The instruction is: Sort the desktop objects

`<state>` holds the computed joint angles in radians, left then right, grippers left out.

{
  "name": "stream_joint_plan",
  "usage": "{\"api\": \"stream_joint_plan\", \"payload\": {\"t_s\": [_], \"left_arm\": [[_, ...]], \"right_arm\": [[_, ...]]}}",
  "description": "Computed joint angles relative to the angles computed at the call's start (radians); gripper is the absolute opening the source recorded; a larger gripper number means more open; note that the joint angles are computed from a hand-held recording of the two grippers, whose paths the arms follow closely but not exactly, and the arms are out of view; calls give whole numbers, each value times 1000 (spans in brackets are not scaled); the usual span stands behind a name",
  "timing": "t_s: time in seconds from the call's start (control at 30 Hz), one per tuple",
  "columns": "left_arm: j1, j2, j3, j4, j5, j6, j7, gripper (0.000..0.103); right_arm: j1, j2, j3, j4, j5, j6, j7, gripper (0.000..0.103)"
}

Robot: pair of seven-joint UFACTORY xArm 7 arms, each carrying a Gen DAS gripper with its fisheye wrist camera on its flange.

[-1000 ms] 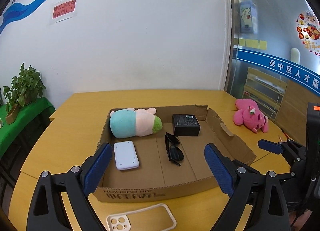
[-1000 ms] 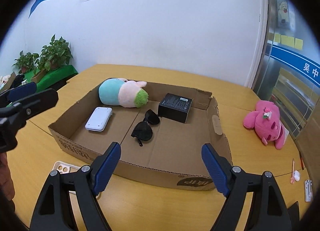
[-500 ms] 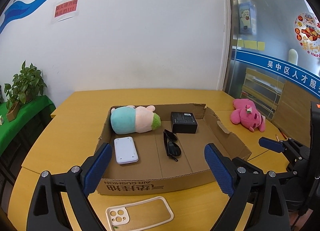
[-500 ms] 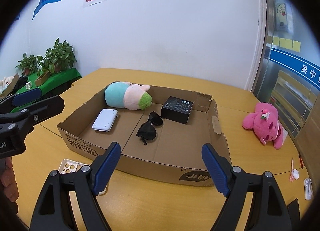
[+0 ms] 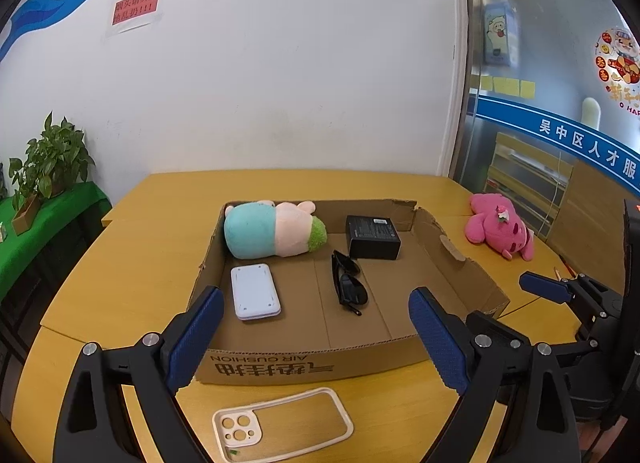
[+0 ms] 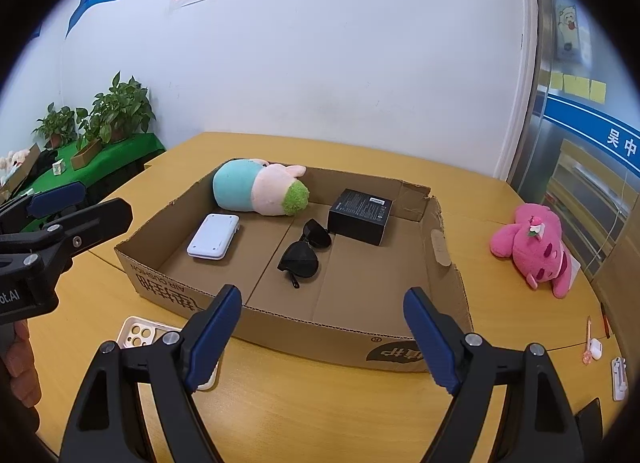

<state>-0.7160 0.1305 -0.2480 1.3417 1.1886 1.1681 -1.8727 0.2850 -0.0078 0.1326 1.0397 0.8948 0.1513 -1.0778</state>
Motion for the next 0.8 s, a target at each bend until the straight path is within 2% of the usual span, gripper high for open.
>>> {"api": "stream_joint_plan", "payload": {"t_s": [0.1,0.27,0.47,0.63,0.73,0.8], "left_arm": [[8,-28,-2,-50,-16,-17,-28,96],[33,-89,-23,-157,-70,-25,-79,96],[90,-167,-48,-313,-161,-104,-136,96],[146,-187,-47,-418,-219,-241,-178,96],[159,-156,-50,-430,-249,-248,-173,95],[165,-142,-41,-446,-255,-288,-184,95]], "right_arm": [[1,8,4,0,-13,6,15,83],[-4,42,18,6,-37,70,47,83],[-19,102,50,17,-47,175,48,83],[-26,183,73,37,-145,268,120,83],[-16,220,81,33,-219,242,177,80],[-19,235,91,34,-255,231,202,77]]}}
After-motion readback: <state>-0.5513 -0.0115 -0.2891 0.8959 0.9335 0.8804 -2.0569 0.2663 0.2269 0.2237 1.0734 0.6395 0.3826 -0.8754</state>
